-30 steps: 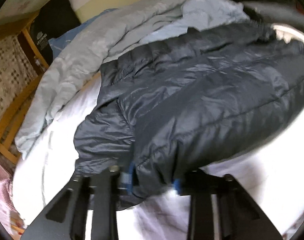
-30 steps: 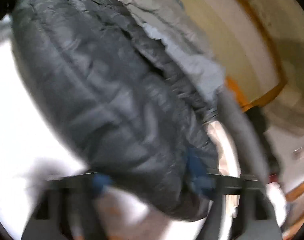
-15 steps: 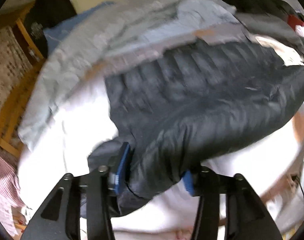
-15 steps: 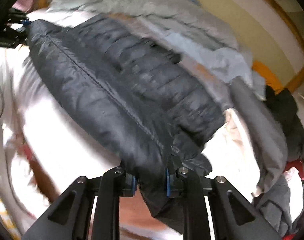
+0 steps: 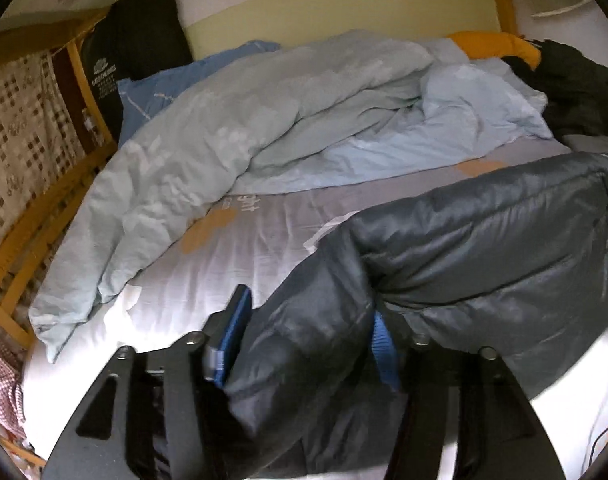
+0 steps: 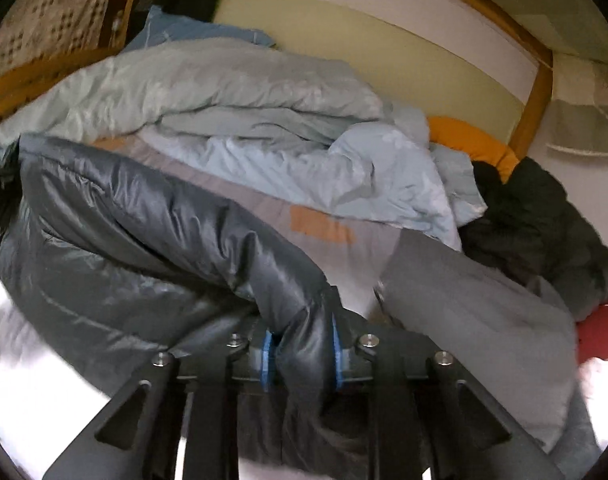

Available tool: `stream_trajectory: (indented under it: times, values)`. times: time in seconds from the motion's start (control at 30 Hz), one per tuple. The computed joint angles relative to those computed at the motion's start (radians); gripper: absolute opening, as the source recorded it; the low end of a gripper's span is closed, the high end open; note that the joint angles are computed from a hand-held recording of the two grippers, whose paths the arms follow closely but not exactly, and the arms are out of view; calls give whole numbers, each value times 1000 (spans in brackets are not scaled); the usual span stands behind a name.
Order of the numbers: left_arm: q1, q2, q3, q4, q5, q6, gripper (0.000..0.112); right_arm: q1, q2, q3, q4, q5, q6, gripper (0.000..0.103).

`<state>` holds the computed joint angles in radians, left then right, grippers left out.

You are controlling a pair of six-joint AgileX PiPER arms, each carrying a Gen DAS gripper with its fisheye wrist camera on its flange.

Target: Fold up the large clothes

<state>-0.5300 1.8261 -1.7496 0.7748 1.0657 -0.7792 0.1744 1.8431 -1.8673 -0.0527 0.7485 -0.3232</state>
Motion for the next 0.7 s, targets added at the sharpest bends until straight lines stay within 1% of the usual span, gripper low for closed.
stream_trajectory:
  times: [0.03, 0.07, 0.1, 0.13, 0.17, 0.2, 0.23, 0.27, 0.3, 0.33, 0.4, 0.5, 0.53, 0.57, 0.63, 0.7]
  values:
    - [3, -1, 22, 15, -21, -26, 69, 3, 29, -17, -18, -18, 26, 34]
    - [13, -8, 57, 42, -57, -55, 77, 5, 48, -23, -36, -32, 50, 36]
    - [20, -24, 108, 88, -102, -97, 83, 13, 61, -21, -64, -47, 82, 42]
    - [25, -53, 170, 137, -151, -150, 85, 20, 69, -19, -88, -56, 103, 47]
    - [34, -89, 246, 199, -209, -225, 93, 28, 88, -33, -122, -56, 125, 50]
    - [45, -105, 282, 229, -233, -259, 96, 35, 104, -46, -154, -54, 145, 58]
    - [50, -105, 285, 230, -234, -254, 99, 37, 108, -45, -176, -57, 160, 68]
    - [59, -104, 283, 225, -237, -229, 100, 41, 116, -47, -210, -60, 188, 73]
    - [60, -105, 289, 252, -235, -237, 103, 41, 120, -46, -240, -60, 218, 80]
    - [57, -106, 297, 285, -227, -262, 103, 36, 122, -45, -255, -55, 236, 84]
    - [44, -85, 286, 351, -179, -290, 103, 9, 119, -48, -205, -41, 204, 84]
    - [8, -48, 284, 512, -65, -364, 103, -37, 144, -113, -107, 19, 156, 86]
    - [6, -39, 281, 543, -29, -385, 103, -46, 144, -119, -96, 25, 160, 86]
    - [13, -39, 277, 547, -10, -399, 103, -51, 138, -113, -97, 19, 170, 86]
    - [44, -61, 277, 510, -21, -414, 103, -52, 101, -61, -127, -35, 210, 86]
    - [82, -94, 286, 453, -59, -402, 103, -56, 39, 28, -195, -148, 299, 86]
